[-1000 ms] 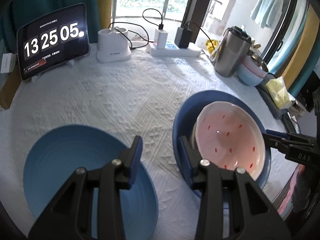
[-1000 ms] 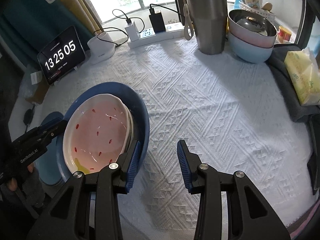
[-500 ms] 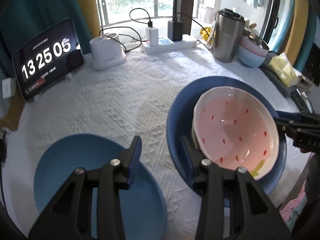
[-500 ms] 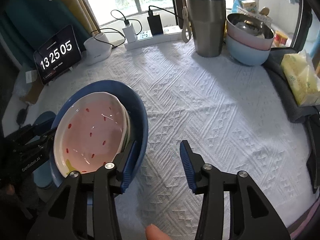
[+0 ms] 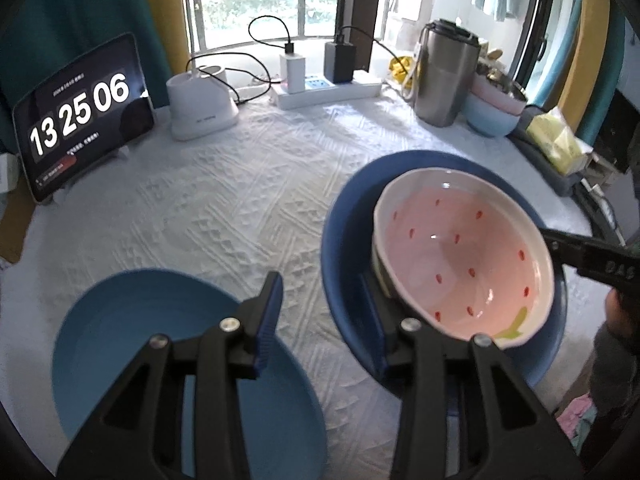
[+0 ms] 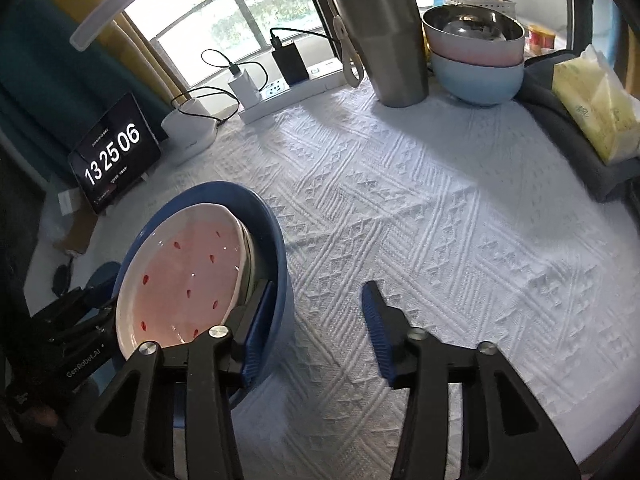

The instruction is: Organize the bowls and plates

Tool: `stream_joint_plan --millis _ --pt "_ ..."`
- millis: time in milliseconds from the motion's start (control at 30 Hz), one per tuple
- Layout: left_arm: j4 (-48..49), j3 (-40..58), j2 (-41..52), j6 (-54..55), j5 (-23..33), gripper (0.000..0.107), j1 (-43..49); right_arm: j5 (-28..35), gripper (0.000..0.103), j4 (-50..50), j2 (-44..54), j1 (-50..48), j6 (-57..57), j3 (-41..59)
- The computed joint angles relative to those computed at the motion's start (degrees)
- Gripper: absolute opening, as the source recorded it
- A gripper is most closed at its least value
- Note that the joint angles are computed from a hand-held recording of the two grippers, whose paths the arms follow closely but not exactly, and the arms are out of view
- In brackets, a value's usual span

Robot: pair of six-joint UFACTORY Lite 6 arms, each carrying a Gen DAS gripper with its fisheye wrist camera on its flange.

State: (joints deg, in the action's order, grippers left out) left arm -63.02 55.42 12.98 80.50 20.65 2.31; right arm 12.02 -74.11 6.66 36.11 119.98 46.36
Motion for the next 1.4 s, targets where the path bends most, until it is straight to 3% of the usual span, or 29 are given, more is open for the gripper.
stream_joint_plan --millis 33,100,167,267,367,567,1400 --pt "-2.95 -0.52 -0.13 2.66 0.47 0.038 0.44 0.68 0.039 -1.2 0.56 0.46 1.35 0.45" --pt "-7.38 -1.44 -0.35 6.26 0.94 0.038 1.01 3.26 0.022 -6.12 1.78 2.52 6.05 1.62" --pt "-9.96 -2.04 -0.62 8.36 2.05 0.028 1.33 5.75 0.012 -6.59 3.37 4.8 5.79 3.69" --pt "-14.94 -4.04 -2.26 13.14 0.91 0.016 0.13 9.57 0.011 -3.36 5.09 6.4 3.36 5.71" --pt "-21.2 -6.0 -3.83 18.45 -0.89 0.015 -1.03 5.13 0.011 -11.87 3.39 3.94 12.47 2.88" --pt "-26.49 -7.11 -4.22 23.51 -0.05 0.015 -0.41 7.56 0.011 -15.13 3.29 5.53 17.32 2.32" --pt "-25.17 -9.6 -8.8 23.0 1.69 0.015 0.37 12.07 0.011 -5.32 0.0 8.19 8.18 2.51"
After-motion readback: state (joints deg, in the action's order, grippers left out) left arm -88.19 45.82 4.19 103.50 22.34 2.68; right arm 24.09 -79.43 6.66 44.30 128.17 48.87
